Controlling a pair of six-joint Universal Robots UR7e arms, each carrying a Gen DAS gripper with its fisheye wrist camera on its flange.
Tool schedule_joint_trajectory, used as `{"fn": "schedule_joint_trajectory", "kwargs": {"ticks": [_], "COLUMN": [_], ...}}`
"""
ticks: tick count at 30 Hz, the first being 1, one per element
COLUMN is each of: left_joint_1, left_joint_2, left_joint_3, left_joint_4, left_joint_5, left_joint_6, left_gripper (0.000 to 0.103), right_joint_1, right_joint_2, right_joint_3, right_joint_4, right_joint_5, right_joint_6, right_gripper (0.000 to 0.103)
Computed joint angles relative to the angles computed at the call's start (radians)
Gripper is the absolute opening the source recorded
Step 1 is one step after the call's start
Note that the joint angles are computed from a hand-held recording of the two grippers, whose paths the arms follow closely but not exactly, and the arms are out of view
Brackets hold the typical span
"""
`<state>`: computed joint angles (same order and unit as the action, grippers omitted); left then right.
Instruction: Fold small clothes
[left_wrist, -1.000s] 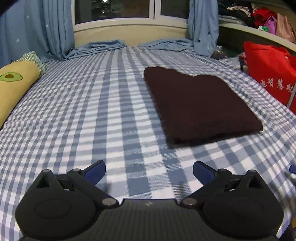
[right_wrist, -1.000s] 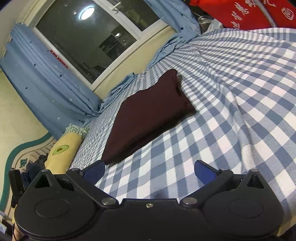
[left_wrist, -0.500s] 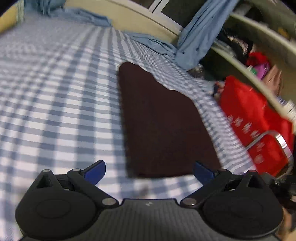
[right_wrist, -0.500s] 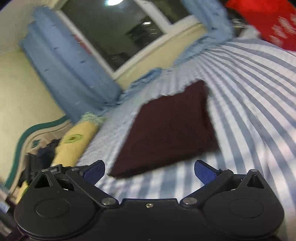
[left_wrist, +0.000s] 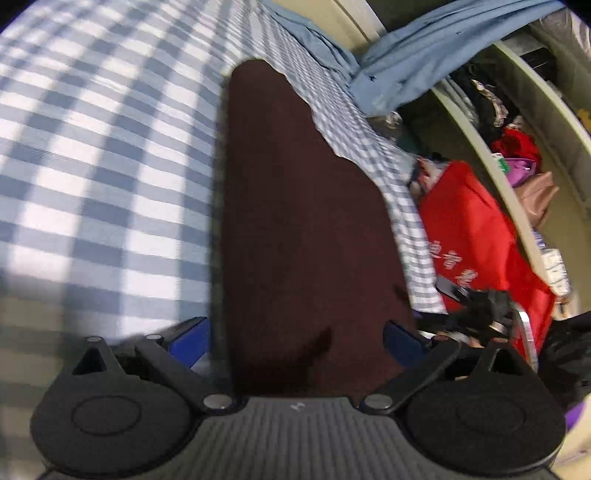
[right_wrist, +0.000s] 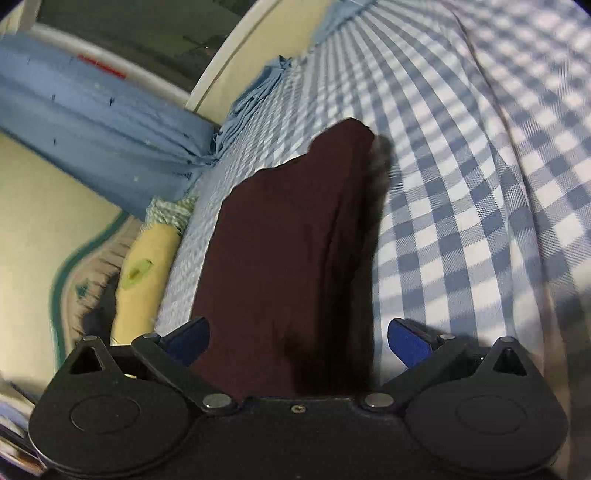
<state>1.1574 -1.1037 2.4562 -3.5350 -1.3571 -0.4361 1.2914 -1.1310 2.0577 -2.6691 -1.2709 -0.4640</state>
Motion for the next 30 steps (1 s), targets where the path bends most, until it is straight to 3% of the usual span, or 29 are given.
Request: {"fn": "schedule_joint_trajectory", "kwargs": {"ticks": [1,6,10,15,18,20,23,25,30], "left_joint_1": [0.017,0.004,-0.010,-0.096,-0.119,-0.134,-0.166,-0.191,-0.288], "left_joint_2": [0.020,0.097,0.125,0.120,0.107,0.100,0.093,0.088,0.038], "left_joint_3": [-0.024,-0.094,-0.106,-0.062,-0.045,-0.039,-0.028,-0.018,0.034], "left_joint_4": [0.007,-0.006,-0.039,-0.045,-0.040,-0.044,-0.045,-0.051,-0.041], "left_joint_5": [-0.040,-0.016,0.010,0.189,0.225,0.247,0.293,0.327,0.439], "left_joint_6": [0.006,0.018,0.017,0.050,0.029,0.018,0.010,0.010,-0.016], "left_gripper": [0.102,0.102,0.101,0.072,0.063,0.056,0.044,0.035,0.031], "right_joint_1": [-0.011,-0.003,0.052,0.084,0.084,0.095,0.096,0.096,0.153], "right_joint_2": [0.023,0.121,0.190,0.192,0.176,0.177,0.172,0.171,0.155], "right_joint_3": [-0.028,-0.148,-0.221,-0.216,-0.178,-0.143,-0.112,-0.099,-0.047], "right_joint_4": [0.028,0.101,0.109,0.087,0.019,-0.067,-0.138,-0.160,-0.251], "right_joint_5": [0.035,0.125,0.071,-0.001,-0.022,-0.056,-0.088,-0.063,-0.062], "right_joint_6": [0.016,0.018,-0.014,-0.048,-0.057,-0.052,-0.056,-0.049,-0.086], "right_gripper": [0.103,0.103,0.103,0.098,0.083,0.055,0.036,0.028,0.023]}}
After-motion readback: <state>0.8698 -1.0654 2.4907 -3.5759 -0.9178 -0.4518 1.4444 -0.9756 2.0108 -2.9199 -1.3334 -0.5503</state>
